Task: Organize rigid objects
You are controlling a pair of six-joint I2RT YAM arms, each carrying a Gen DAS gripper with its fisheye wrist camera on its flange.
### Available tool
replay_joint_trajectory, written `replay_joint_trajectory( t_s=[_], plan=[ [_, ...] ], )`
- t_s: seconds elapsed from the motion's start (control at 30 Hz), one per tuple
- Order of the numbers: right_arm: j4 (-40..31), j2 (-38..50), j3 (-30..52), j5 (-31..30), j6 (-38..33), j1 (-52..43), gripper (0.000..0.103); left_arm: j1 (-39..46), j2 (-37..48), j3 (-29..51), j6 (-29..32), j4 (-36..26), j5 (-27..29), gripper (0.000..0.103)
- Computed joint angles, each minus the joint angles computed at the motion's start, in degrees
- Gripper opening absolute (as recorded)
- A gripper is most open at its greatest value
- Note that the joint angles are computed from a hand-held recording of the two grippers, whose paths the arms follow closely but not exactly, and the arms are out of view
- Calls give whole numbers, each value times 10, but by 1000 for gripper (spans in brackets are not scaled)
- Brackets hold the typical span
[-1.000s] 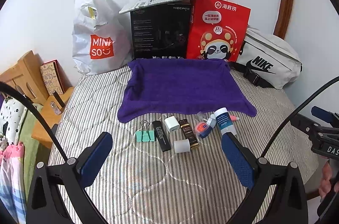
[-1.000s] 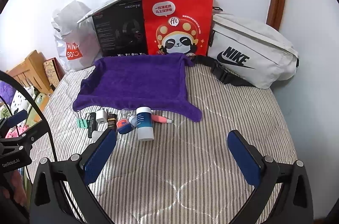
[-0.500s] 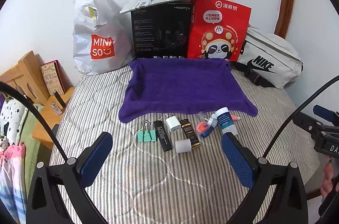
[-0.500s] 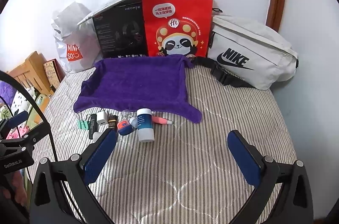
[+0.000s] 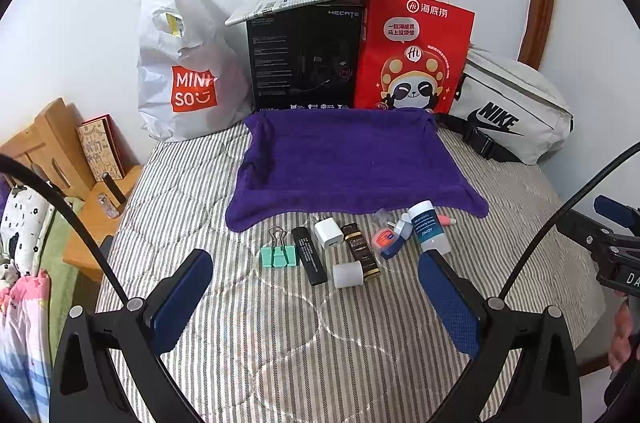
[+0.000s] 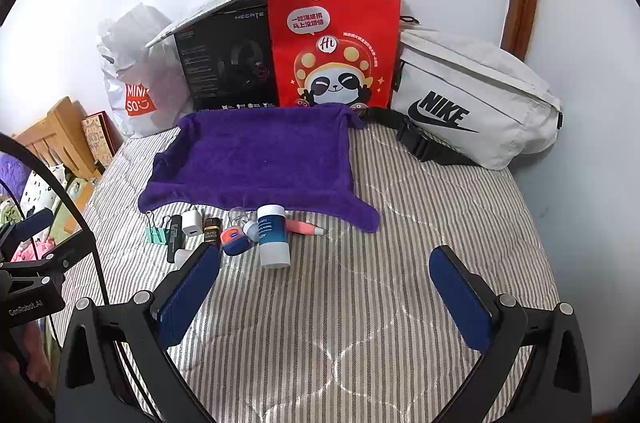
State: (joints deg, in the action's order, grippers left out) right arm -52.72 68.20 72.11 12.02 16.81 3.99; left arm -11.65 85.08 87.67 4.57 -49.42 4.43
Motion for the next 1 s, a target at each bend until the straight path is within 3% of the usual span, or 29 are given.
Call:
replay_joint_trajectory(
  t_s=[1.0],
  plan=[
    [3,3,-3,-4,-6,-9,103,-2,17,18,7,-7,2,103]
  ],
)
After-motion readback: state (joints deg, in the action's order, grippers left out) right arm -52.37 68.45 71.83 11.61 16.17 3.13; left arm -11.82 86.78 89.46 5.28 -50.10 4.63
